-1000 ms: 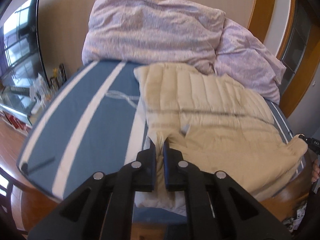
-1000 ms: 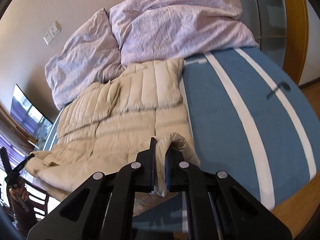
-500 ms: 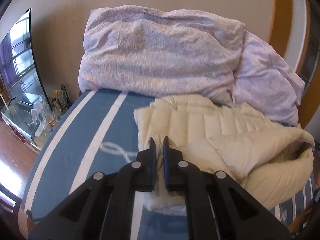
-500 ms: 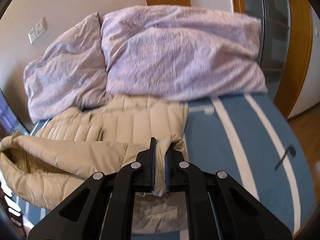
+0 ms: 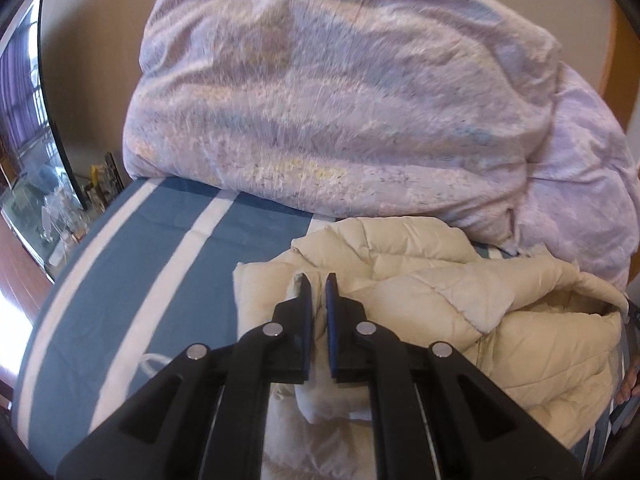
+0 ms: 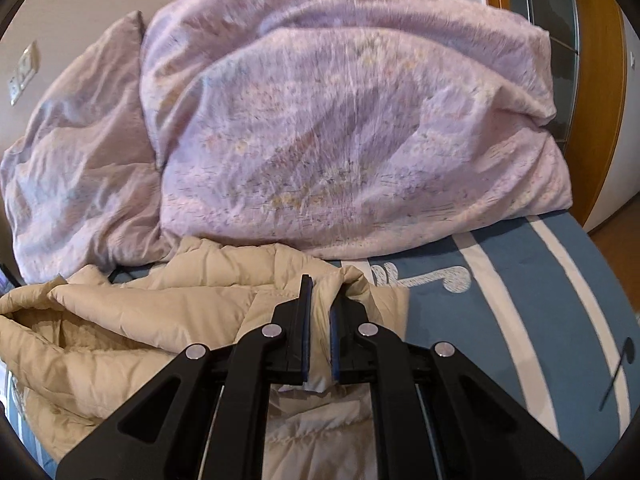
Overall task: Fold large clothes
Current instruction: 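Lift the hem with both grippers and fold it toward the collar, then lower the hem near the collar and open both grippers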
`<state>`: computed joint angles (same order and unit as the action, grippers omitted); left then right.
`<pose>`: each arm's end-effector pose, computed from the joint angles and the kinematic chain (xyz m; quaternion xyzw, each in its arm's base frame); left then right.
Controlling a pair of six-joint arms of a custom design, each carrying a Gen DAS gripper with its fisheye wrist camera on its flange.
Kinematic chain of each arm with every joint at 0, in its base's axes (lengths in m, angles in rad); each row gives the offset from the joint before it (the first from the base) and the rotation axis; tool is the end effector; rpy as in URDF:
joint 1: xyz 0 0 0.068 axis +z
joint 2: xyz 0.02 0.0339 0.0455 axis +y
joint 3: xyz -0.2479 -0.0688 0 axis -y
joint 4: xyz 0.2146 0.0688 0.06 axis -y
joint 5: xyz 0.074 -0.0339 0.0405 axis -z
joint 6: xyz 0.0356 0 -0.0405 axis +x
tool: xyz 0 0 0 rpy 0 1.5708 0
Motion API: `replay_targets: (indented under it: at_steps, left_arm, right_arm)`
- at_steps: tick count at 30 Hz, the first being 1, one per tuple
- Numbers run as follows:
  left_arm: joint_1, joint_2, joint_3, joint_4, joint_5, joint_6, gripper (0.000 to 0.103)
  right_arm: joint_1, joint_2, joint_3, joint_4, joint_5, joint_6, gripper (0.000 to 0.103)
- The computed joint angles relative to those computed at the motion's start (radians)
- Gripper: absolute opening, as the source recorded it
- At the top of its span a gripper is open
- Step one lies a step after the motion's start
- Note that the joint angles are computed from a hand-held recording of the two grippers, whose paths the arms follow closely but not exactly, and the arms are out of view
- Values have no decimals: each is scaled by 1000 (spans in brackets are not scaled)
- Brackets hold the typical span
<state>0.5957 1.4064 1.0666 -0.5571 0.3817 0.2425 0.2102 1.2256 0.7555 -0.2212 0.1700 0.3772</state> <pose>0.2297 0.1397 0.2595 -0.1011 0.9232 -0.0314 0.3694 0.2347 0.0439 0.2335 0.1112 0.8954 0.0493 0.4282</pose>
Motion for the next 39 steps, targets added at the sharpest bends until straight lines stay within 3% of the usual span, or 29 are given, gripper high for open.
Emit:
replay_targets:
  at_steps: [4,7,9,10,11,12,18,20,23,28,33,39]
  left_arm:
    - [-42,91,2,79,-32,-60,9]
    - [-53,145,6,125,-31,-107,15]
    - [-43,160,19,125,-9,-125,25]
    - [-33,158,27,121,3,-138,40]
    - [-21,150,29,123,8,-148,53]
    - [-3,134,30,122,26,-151,56]
    - [96,14,47,2,116,-73,64]
    - [115,-31,30,-22,141,-43,66]
    - [119,-88,-4,-48,165,-3,71]
    - [-25,-94,-61,-13,37,-6,71]
    - [-170,-29,-114,131,-140,-61,71]
    - [-245,53,-140,275,-272,-81,71]
  right_arm:
    - [-25,78,3,72,-20,14,11]
    - [-59,100,-1,108,-73,37,22]
    - [-89,74,-18,125,-121,56,46]
    - [-97,48,-29,129,-131,62,53]
    - [-97,22,-37,128,-124,65,69]
    - [-88,-34,-56,126,-90,63,73]
    - [-53,-239,-71,17,-129,-11,73]
    - [-18,-265,-68,-18,-135,-37,72]
    - [77,-237,-57,-41,-63,-71,71]
    - [146,-26,10,-35,38,-65,64]
    - [132,170,74,25,102,-47,64]
    - [115,257,61,91,118,-24,64]
